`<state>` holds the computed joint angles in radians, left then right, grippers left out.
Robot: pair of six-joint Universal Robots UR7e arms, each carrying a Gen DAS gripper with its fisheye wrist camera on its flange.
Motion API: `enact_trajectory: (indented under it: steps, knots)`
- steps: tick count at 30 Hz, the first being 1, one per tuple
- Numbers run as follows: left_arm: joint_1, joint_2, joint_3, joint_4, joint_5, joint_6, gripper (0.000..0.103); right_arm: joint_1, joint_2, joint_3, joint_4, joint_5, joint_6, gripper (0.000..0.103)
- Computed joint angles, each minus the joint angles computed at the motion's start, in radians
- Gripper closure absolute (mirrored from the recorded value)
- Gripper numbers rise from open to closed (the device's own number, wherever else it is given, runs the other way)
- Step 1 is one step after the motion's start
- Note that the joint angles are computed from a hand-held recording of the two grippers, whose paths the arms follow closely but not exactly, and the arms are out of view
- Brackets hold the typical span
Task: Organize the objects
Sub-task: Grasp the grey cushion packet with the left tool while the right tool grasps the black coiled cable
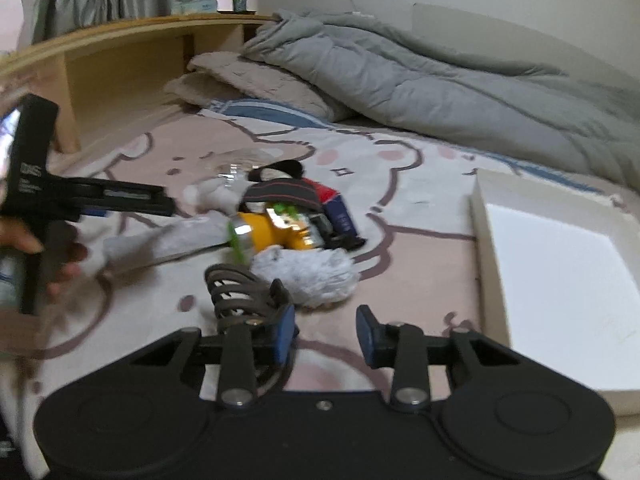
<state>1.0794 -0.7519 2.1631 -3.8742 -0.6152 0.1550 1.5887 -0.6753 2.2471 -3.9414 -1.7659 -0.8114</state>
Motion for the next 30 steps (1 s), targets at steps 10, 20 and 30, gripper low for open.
enact_trajectory:
  steps: [10,20,30]
  knots:
    - [0.019,-0.034,0.009,0.218,-0.069,-0.089,0.008,-0.028,-0.098,0.060,0.190,0.142,0.036,0.057]
    - [-0.015,-0.021,0.024,0.302,-0.013,-0.062,0.035,-0.042,-0.092,0.053,0.255,0.218,0.020,0.043]
    - [-0.085,-0.127,0.144,0.507,0.028,-0.208,0.038,-0.028,-0.033,0.009,0.242,0.198,0.011,0.044]
